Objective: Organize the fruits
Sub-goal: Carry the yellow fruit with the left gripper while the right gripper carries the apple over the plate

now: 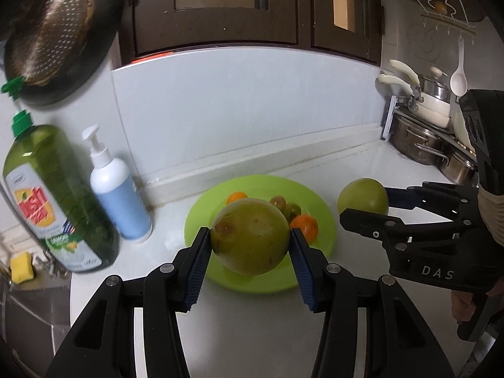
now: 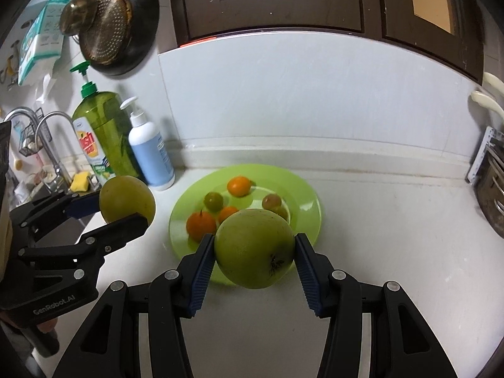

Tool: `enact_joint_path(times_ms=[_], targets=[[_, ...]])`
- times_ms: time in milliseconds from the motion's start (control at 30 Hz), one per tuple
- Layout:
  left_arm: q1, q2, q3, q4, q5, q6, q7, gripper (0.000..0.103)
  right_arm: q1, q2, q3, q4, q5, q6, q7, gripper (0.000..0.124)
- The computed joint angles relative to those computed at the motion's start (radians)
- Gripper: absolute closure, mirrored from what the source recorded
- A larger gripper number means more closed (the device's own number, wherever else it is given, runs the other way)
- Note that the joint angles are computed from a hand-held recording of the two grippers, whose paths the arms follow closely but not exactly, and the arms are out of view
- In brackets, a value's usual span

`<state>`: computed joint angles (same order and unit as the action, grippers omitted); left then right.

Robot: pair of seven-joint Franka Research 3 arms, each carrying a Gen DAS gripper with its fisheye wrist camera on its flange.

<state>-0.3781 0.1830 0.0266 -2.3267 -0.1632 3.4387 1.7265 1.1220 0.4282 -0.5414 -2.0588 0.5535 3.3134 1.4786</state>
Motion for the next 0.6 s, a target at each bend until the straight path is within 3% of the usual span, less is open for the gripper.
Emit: enact_joint_path(times_ms=[400,600], targets=[[0.113,0.158,-0.066,0.245,0.209,-0.134,-0.151,0.054,-0.186,0.105,0.075,0.19,-0.149,-0.101,0.086,0.073],[0.146,0.241,-0.089,0.356,0.288,-0.213,-0.202,0.054,-0.3,0.165,0.153,0.291,-0.229,-0.16,0.121,0.073]])
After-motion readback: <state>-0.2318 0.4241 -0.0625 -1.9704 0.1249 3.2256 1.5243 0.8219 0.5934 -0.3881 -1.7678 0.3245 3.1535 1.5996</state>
